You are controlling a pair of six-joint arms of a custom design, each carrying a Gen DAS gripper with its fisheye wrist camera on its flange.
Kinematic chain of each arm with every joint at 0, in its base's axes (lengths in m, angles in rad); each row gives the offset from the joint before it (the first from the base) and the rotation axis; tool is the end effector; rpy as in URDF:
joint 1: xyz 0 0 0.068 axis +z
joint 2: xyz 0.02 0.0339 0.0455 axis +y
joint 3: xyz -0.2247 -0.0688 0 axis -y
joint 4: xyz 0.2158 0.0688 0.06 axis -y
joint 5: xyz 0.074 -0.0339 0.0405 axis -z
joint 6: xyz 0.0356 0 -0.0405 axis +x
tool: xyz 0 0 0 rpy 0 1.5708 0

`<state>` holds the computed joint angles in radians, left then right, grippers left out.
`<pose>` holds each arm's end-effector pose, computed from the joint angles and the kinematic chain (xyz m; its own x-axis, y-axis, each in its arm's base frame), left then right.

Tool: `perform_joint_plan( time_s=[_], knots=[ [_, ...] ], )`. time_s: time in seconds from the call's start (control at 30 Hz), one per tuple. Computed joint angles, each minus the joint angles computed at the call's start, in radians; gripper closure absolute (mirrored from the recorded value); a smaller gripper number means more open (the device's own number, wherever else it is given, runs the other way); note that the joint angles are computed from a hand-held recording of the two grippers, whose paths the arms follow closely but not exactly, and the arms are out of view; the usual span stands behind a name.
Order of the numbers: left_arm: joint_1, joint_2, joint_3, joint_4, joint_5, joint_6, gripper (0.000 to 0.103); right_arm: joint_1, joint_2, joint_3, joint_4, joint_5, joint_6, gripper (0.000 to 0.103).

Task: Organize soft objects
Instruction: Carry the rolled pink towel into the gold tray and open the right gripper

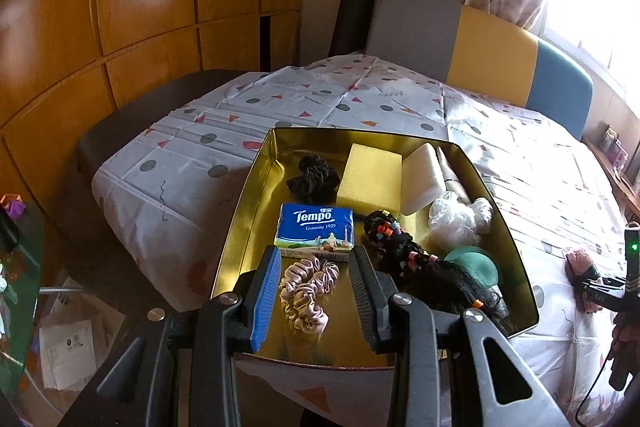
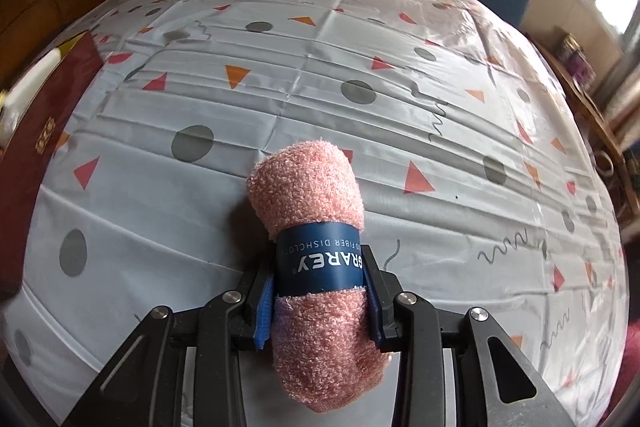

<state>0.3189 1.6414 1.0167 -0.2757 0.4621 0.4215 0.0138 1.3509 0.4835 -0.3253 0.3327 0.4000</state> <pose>0.3010 0.0827 0.1771 -0.6862 0.1591 -0.7098 0.2883 0.9553 -0.0646 0.1962 -0.0089 0.1070 -0.8141 0.3569 -0.4582 0.4609 0.8770 -0.1358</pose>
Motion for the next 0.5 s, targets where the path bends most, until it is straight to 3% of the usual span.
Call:
perform_joint_plan(
  time_s=[0.33,0.5],
  knots=[
    [0.035,0.020,0.012,-0.010,0.019,0.009,0.068,0.068,-0.030,0.065,-0.089,-0.008,0.153,0.067],
    [0.048,0.018,0.012,-0.003,0.029,0.006,0.068,0.121,-0.125,0.125,-0.142,-0.024,0.214,0.067]
  ],
)
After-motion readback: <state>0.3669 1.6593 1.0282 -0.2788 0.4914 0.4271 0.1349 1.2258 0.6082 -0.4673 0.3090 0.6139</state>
